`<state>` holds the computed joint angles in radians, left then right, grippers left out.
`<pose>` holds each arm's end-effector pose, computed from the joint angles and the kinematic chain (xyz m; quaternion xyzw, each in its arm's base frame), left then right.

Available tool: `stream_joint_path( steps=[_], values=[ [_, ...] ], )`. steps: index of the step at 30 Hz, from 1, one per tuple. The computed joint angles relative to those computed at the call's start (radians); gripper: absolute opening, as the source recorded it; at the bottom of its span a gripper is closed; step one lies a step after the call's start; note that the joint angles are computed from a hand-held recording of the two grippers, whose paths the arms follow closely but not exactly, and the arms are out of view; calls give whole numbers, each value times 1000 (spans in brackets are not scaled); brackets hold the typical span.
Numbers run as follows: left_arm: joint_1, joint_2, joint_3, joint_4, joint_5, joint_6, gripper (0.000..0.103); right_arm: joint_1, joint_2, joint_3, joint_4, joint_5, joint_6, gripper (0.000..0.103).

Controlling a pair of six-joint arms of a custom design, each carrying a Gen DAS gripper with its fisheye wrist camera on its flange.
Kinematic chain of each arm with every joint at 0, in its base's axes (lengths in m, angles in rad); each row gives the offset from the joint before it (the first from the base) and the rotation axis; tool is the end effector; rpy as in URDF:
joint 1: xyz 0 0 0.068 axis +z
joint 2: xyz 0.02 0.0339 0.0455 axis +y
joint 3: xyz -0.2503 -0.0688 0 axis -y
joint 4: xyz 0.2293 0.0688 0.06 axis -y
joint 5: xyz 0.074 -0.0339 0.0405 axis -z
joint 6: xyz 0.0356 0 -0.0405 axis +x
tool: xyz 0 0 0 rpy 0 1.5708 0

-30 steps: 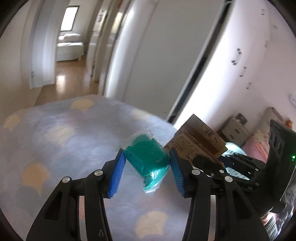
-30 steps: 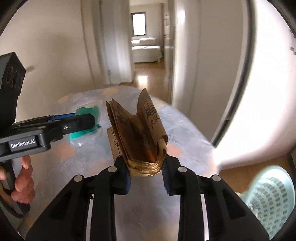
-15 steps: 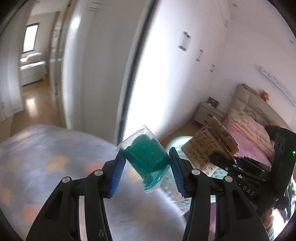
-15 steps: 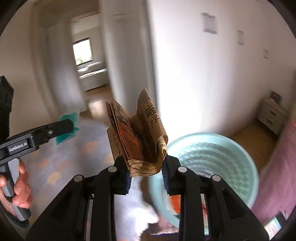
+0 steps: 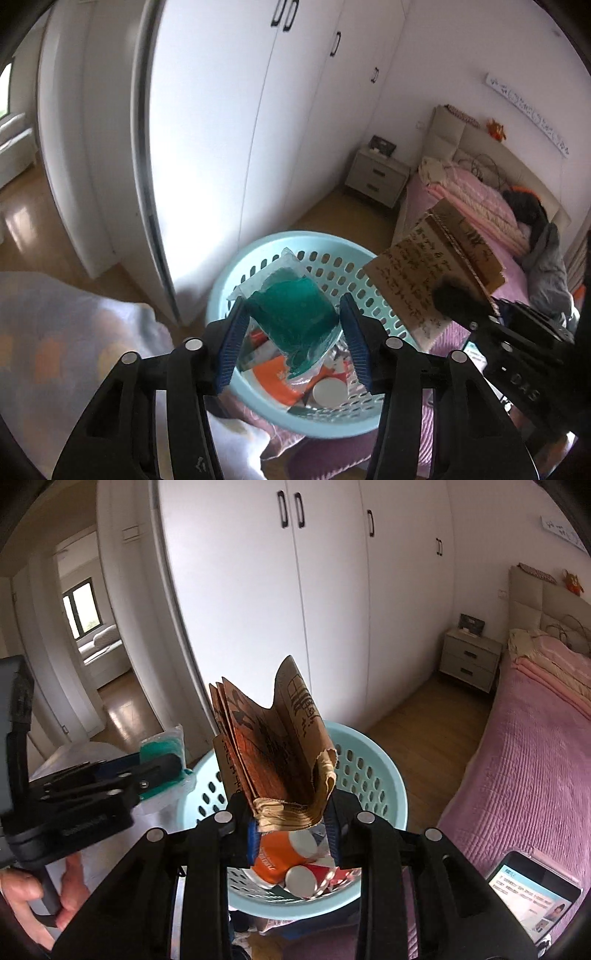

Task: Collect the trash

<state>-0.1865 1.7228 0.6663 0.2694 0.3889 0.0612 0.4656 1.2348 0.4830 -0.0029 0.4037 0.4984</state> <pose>0.2907 -0.0686 0.1150 0.1852 0.8907 -0.2017 0.3628 0.2062 0.0879 0.1639 0.0943 0.8978 0.0172 0.4298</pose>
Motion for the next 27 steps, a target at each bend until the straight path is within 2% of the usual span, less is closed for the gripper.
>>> stream_joint_path(
  steps=[2, 5, 7, 8, 9, 10, 12, 14, 19, 22, 24, 27],
  values=[
    [-9, 31, 10, 30, -6, -9, 64, 0, 5, 6, -10, 7, 11, 28],
    [-11, 40, 1, 61, -23, -15, 67, -27, 53, 39, -11, -14, 12, 31],
    [6, 39, -6, 63, -14, -13, 67, -29, 102, 71, -13, -10, 32, 51],
    [10, 27, -13, 59, -14, -15, 67, -33, 113, 78, -13, -9, 42, 68],
    [21, 15, -22, 60, -9, -11, 68, -29, 107, 73, -6, 0, 57, 70],
    [35, -6, -36, 58, -4, 2, 70, -29, 102, 71, -1, -3, 57, 70],
    [56, -56, -72, 61, -4, 29, 80, -30, 87, 58, 2, -2, 53, 70],
    [80, -124, -123, 66, -11, 41, 80, -20, 53, 39, -8, 0, 67, 70],
    [196, -333, -245, 11, 63, 55, 81, 73, -69, 3, -63, 26, 109, 70],
    [273, -516, -333, -37, 86, 73, 82, 205, -105, 24, -132, 126, 155, 70],
    [316, -652, -390, -79, 80, 76, 87, 309, -124, 38, -181, 222, 191, 70],
    [453, -841, -459, -174, 140, 97, 88, 441, -115, 59, -249, 352, 258, 70]
  ],
)
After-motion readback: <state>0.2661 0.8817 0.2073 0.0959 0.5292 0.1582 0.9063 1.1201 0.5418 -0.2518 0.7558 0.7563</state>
